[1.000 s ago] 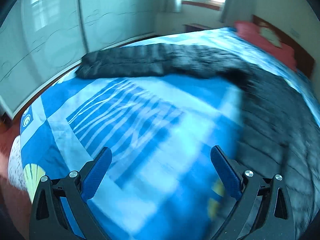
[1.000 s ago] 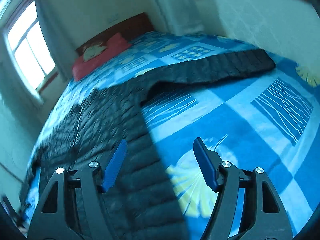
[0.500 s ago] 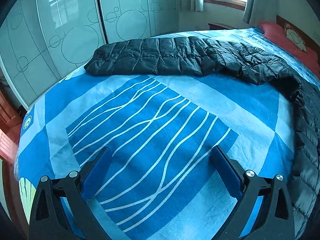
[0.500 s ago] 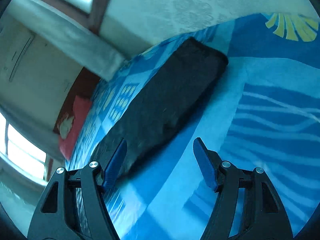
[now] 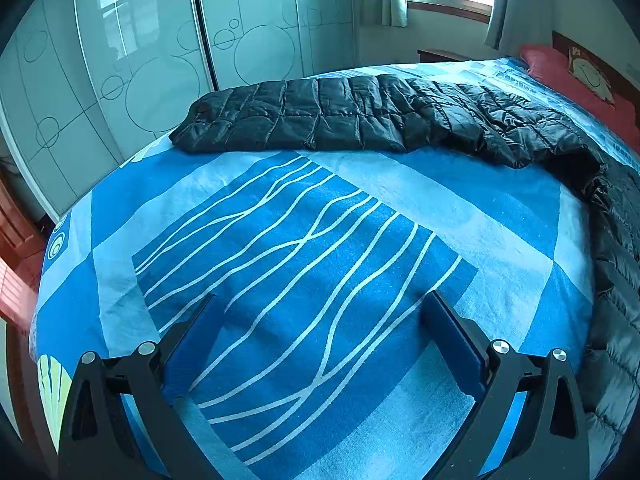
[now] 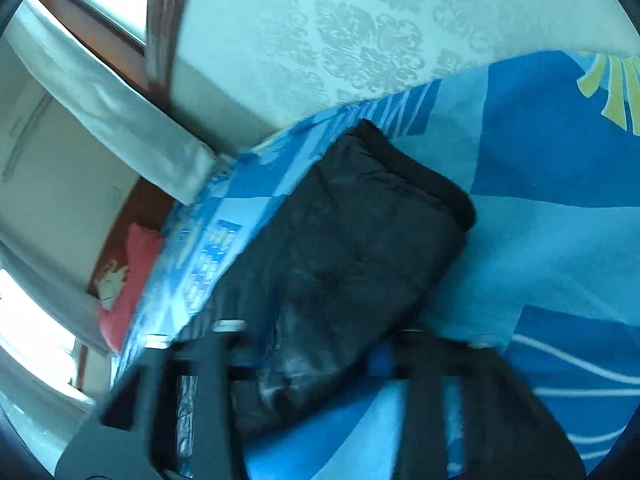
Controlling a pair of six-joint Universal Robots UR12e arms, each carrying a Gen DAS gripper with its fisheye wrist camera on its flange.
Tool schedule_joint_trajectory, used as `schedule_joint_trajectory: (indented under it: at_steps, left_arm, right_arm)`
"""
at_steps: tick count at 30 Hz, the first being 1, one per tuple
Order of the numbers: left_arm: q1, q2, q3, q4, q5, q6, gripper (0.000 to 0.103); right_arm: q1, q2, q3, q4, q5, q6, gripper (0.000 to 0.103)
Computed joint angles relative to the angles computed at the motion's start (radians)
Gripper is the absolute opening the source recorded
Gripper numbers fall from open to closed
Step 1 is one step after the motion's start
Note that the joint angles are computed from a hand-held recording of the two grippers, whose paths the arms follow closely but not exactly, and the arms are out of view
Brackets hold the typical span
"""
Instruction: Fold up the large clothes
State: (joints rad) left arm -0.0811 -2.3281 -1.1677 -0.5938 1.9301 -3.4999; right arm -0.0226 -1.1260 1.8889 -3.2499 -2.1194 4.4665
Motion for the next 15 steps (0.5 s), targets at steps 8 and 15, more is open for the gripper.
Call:
schedule_joint_trajectory:
  at_steps: [8,15]
  left_arm:
    - [-0.001,-0.001,-0.001,0.008,0.004,0.001,0.099]
    - [-0.001,-0.001,-0.005,0.018,0.003,-0.001,0.099]
  right_arm:
    - [0.084,0.021,-0.142,0.076,-0.119,-0.261,0.007]
    - [0.186,0.146,-0.435,0.177,-0.087,-0.573,0.007]
